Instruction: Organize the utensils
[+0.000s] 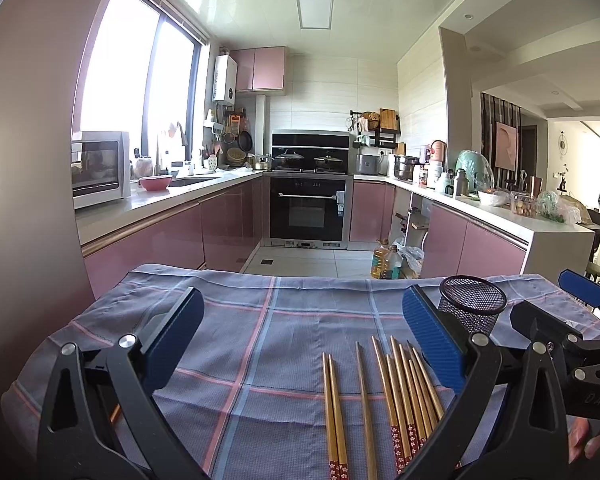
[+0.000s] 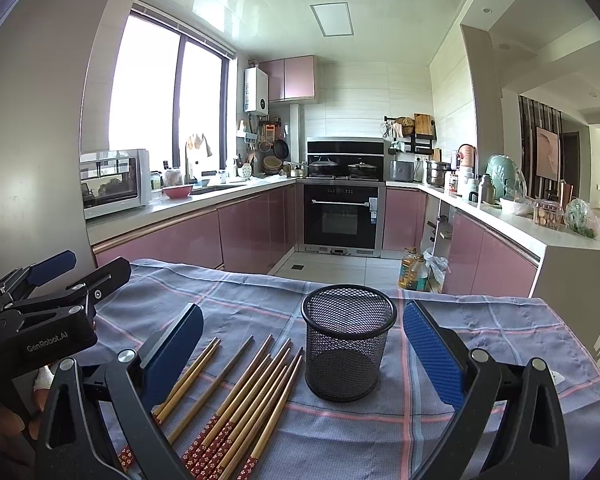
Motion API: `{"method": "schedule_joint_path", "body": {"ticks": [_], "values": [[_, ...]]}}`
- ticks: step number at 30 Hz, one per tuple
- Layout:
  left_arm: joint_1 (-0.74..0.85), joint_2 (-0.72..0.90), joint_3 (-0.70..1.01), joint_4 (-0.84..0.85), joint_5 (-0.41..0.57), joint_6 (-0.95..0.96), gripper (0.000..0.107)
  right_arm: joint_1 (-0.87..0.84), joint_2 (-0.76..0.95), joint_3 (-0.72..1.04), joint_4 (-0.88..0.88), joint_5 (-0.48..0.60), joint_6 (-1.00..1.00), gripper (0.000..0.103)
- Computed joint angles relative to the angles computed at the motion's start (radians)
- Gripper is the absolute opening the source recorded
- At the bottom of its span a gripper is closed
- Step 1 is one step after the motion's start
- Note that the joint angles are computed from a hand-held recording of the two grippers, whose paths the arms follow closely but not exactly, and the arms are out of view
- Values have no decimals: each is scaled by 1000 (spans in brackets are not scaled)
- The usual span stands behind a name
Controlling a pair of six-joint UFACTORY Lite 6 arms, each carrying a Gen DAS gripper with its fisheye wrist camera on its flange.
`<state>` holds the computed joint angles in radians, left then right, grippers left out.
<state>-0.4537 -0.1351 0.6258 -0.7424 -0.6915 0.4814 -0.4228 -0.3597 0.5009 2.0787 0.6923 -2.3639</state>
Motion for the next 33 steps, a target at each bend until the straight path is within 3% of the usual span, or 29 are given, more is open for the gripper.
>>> {"method": "schedule_joint_path", "body": {"ticks": [33], "values": [[7,31,28,12,20,-4,98,45,31,7,37,-20,-19,97]]}}
